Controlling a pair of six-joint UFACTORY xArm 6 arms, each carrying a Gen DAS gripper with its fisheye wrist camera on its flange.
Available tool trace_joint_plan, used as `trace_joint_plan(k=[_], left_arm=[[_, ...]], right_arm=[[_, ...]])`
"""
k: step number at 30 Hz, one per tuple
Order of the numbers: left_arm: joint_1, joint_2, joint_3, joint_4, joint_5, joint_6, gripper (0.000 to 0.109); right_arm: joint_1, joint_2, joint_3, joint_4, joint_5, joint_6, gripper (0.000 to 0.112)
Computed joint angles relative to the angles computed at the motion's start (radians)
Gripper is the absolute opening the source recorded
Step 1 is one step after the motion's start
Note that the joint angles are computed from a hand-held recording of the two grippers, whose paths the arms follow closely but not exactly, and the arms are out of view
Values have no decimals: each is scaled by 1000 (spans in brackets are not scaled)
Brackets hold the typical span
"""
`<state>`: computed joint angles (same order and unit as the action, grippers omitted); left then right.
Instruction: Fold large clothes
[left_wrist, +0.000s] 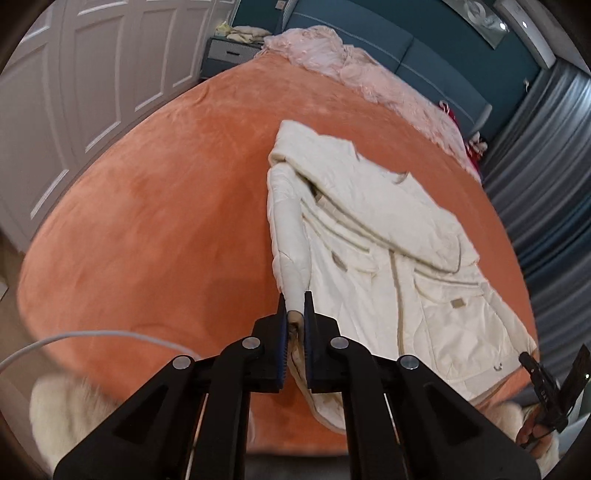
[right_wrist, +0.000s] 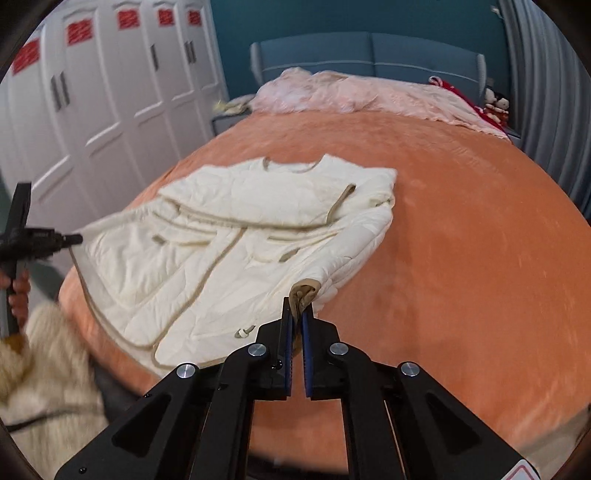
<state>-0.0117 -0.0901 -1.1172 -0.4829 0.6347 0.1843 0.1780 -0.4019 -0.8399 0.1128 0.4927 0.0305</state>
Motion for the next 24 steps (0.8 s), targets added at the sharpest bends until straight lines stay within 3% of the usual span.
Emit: trace_joint_plan(k=[3,7,9,12,17,19,21,24], left_arm=[[16,-136,151,31,29,-17,5],[65,-276,265,19,115,-53,5],[85,-304,269,-7,140,-52,5],[76,-276,206,-57,103,-20,5],[8,-82,-35,-92,-49,47,5],[-24,45,-176,-34,-108,8,5],[-42,169,-316,32,-131,-53,5],[-59,391,-585,211,-96,-218,5]], right_arm=[[26,-173,130,-64,112,94,4],[53,-324,197,-109,242,209,4],[65,-344,181,-159,262,242,4],[42,-309,137,-193,195,234,4],[-39,-37,-53,-225,-68,199,4],[-76,104,-163,-231,-151,206,4],[-99,237,-279,-241,-194,235,4],[-121,440,-482,-295,-209,303,4]])
